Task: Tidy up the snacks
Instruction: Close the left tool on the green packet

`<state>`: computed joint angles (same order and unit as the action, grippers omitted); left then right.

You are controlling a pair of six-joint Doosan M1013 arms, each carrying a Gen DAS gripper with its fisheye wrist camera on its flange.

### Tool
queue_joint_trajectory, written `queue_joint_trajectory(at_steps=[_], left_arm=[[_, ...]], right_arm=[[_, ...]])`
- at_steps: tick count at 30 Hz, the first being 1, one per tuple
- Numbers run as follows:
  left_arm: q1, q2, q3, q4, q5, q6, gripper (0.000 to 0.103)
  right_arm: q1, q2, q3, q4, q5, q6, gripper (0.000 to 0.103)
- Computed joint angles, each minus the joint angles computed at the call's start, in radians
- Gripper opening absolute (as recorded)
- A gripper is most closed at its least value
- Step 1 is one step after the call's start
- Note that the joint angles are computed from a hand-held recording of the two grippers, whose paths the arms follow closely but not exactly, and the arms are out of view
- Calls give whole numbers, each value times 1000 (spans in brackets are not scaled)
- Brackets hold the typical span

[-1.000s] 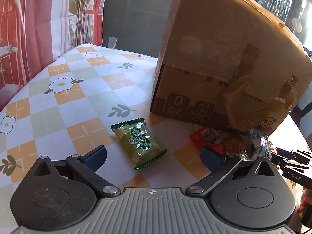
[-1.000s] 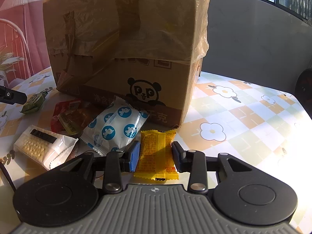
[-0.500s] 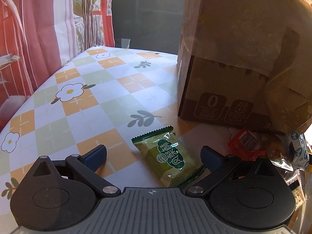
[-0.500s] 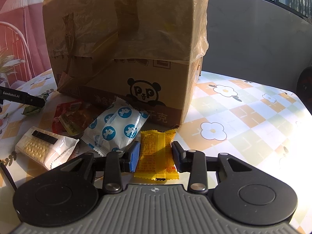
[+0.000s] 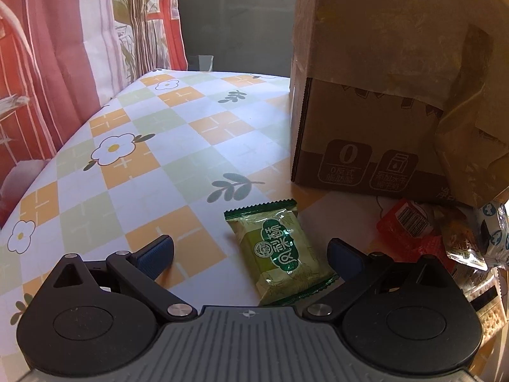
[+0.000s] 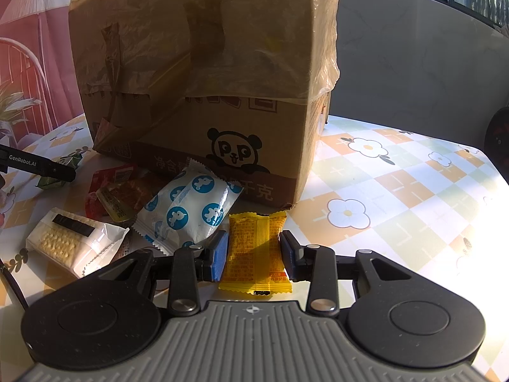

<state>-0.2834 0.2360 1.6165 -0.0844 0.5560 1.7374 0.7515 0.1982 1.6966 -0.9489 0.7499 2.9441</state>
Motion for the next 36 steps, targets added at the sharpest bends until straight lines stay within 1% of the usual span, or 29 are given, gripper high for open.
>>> queue_joint_trajectory(at_steps=[4, 6, 7, 8, 10, 13, 15, 16, 19, 22, 27, 28, 31, 36], left_arm=[[12, 3, -14, -56, 32, 57, 102], [24, 1, -17, -106, 37, 85, 90], [28, 1, -20, -133, 37, 111, 76], [34, 4, -27, -169, 50, 151, 69], [32, 10, -35, -168, 60, 160, 69], [25, 8, -25, -164, 38, 192, 69], [25, 3, -13, -182, 15, 225, 49], [25, -1, -9, -185, 10, 233, 42], [33, -11, 5, -251, 8, 285, 40], [35, -28, 27, -277, 6, 303, 40], [45, -49, 51, -354, 32, 353, 40], [45, -52, 53, -354, 34, 351, 40], [47, -61, 59, -369, 31, 351, 40], [49, -75, 73, -439, 18, 410, 40]], right_arm=[[0, 0, 0, 1, -1, 0, 38], [-1, 0, -1, 3, -2, -1, 38], [-1, 0, -1, 3, -2, 0, 38], [-1, 0, -1, 3, -3, 0, 38], [-1, 0, -1, 3, -4, 1, 38], [-2, -1, 0, 4, -6, 4, 38], [-2, -1, 0, 4, -7, 8, 38], [-2, -1, 0, 4, -8, 9, 38], [-3, 0, 0, 4, -10, 11, 38], [-3, -1, 0, 4, -10, 11, 38], [-3, -2, 1, 3, -11, 17, 38], [-3, -2, 0, 4, -10, 18, 38], [-3, -1, 0, 4, -9, 17, 38], [0, 1, -2, 5, -3, 12, 38]])
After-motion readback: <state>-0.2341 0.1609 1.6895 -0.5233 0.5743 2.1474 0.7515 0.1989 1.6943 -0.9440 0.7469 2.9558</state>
